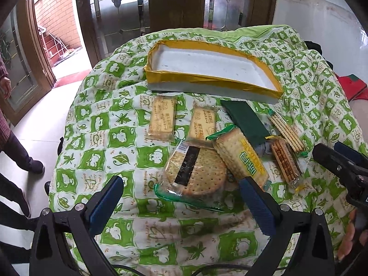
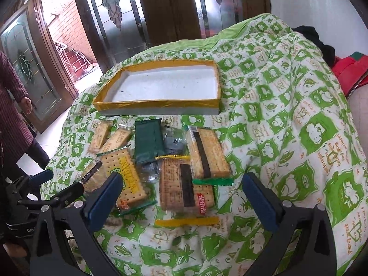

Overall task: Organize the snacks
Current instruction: 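Move both tools toward the snack packs in front of the tray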

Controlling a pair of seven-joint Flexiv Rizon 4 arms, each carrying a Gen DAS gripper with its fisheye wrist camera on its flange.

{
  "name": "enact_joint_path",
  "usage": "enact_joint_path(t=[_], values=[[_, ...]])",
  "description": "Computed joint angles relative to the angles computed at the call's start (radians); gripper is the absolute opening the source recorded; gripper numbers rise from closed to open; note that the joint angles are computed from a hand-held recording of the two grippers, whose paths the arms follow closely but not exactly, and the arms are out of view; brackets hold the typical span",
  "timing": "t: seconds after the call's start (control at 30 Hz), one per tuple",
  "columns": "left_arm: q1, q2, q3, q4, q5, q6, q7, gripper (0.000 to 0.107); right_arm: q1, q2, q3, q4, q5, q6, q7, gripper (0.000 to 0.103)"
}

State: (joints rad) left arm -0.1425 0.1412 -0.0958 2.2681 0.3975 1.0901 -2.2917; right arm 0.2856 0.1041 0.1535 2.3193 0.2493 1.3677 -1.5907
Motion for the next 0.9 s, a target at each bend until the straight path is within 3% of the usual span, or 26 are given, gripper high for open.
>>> enact_joint_path(t=[0.5, 0.8, 0.9], values=[[-0.011, -0.028, -0.019, -0.050, 0.102, -0.015, -0.088, 0.102, -0.014, -0.019, -0.016, -0.065, 0.049, -0.066, -0.080, 0.103], [-0.034, -0.051, -0.018, -0.075, 0.107, -0.013, -0.093, 0.101, -0.038, -0.067, -0.011, -0.120, 0.051, -0.112, -0.123, 0.103], [-0.047, -0.072, -0.014, -0.086, 0.084, -0.016, -0.073, 0.096, -0.048, -0.083, -0.005, -0.133, 0.049, -0.117, -0.126, 0.103]])
